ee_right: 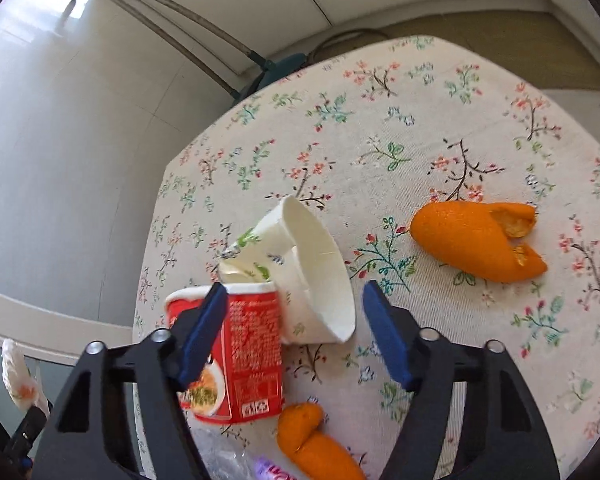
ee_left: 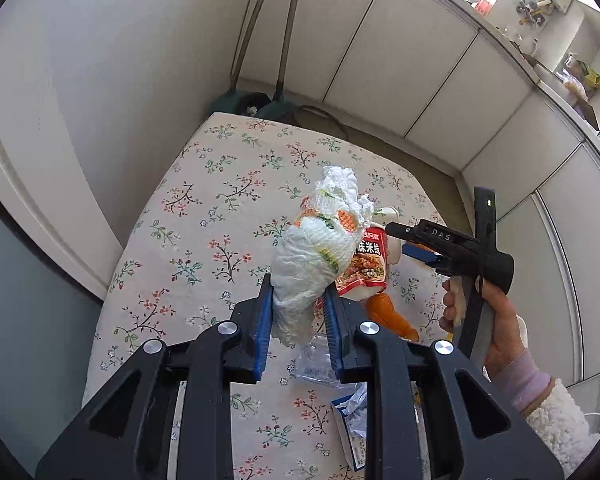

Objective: Collect trash
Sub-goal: 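Grasp the crumpled white wrapper with the left tool while the right tool grasps the paper cup, then carry the white paper cup to the bin and open the right tool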

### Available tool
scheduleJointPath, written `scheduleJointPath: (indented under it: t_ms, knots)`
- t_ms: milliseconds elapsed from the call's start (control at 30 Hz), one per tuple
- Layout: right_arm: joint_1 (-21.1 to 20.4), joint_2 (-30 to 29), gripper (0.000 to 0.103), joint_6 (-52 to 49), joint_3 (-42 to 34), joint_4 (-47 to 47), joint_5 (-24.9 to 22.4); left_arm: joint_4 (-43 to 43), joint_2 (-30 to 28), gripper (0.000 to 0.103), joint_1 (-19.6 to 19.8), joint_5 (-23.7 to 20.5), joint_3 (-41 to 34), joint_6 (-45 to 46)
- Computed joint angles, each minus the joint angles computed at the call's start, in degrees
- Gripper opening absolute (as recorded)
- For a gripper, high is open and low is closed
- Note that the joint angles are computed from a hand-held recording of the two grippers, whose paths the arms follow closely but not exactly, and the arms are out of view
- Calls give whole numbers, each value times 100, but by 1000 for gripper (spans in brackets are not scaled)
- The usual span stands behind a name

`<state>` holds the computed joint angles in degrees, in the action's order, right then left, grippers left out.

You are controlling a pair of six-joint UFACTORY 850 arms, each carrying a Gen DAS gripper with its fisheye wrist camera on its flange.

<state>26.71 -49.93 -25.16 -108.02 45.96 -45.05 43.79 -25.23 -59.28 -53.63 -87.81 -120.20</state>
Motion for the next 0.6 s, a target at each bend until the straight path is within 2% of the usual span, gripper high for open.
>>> scheduleJointPath:
  t_ms: [67, 133, 200, 300, 600]
  knots:
    - [-18, -70, 57, -181, -20, 268, -10, -10, 39, 23, -2, 54, 70, -57]
    - [-43, -60, 42, -490, 45, 634, -18, -56, 47, 23, 15, 110, 103, -31]
    - [-41, 9, 35, -772, 160, 842, 11, -125, 32, 23, 24, 120, 104, -12]
    - [8, 69, 10, -658, 200, 542, 73, -153, 42, 23, 38, 183, 159, -96]
    - [71, 740, 3, -1265, 1083, 650, 640, -112, -60, 23, 17, 102, 46, -310]
